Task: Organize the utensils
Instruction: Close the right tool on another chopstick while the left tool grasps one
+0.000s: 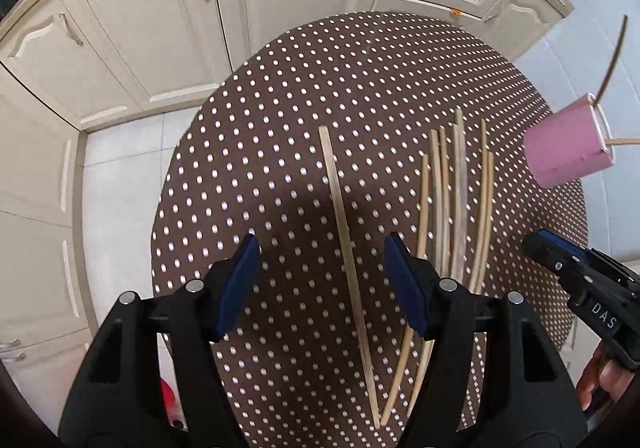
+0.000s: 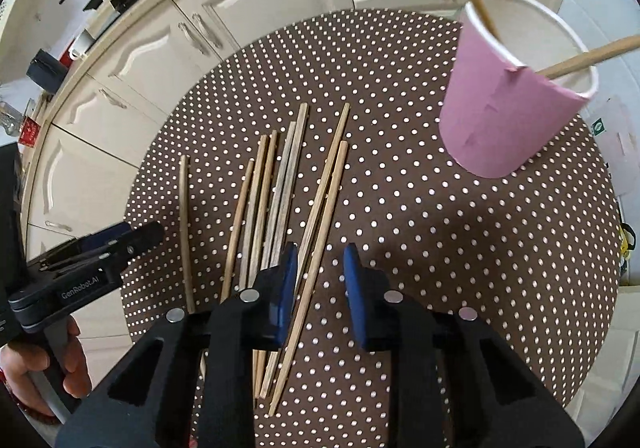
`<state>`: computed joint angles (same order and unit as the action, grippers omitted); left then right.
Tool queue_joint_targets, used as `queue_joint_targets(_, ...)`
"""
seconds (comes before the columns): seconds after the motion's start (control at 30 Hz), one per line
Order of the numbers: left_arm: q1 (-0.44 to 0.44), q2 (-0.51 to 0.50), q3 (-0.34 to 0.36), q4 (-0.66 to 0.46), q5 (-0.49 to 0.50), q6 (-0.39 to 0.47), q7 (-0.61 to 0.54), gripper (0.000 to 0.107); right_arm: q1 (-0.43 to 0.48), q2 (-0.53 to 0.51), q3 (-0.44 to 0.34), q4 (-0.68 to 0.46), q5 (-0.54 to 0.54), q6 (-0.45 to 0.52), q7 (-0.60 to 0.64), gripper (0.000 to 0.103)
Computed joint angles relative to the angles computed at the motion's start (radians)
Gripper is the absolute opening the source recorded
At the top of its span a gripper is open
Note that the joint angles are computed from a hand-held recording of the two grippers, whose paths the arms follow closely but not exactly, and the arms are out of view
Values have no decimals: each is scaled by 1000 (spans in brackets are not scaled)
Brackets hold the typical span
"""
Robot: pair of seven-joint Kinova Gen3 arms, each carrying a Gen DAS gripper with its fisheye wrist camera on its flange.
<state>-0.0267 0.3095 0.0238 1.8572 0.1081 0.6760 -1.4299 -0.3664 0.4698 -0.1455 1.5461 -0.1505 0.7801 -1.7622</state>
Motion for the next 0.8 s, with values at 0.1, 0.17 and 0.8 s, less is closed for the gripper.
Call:
queue_joint_targets(0.1, 5, 28, -6, -31, -9, 14, 16, 64, -2, 47, 3, -52, 4, 37, 6, 19)
queue_joint_targets(0.17, 9, 45, -9, -48, -20, 20, 24, 64, -9, 76, 9, -85, 15, 60, 6, 18)
queue_joint_targets(0.8, 45, 192, -21, -211, -88, 94, 82, 17, -56, 238, 36, -321, 84, 197, 2, 7)
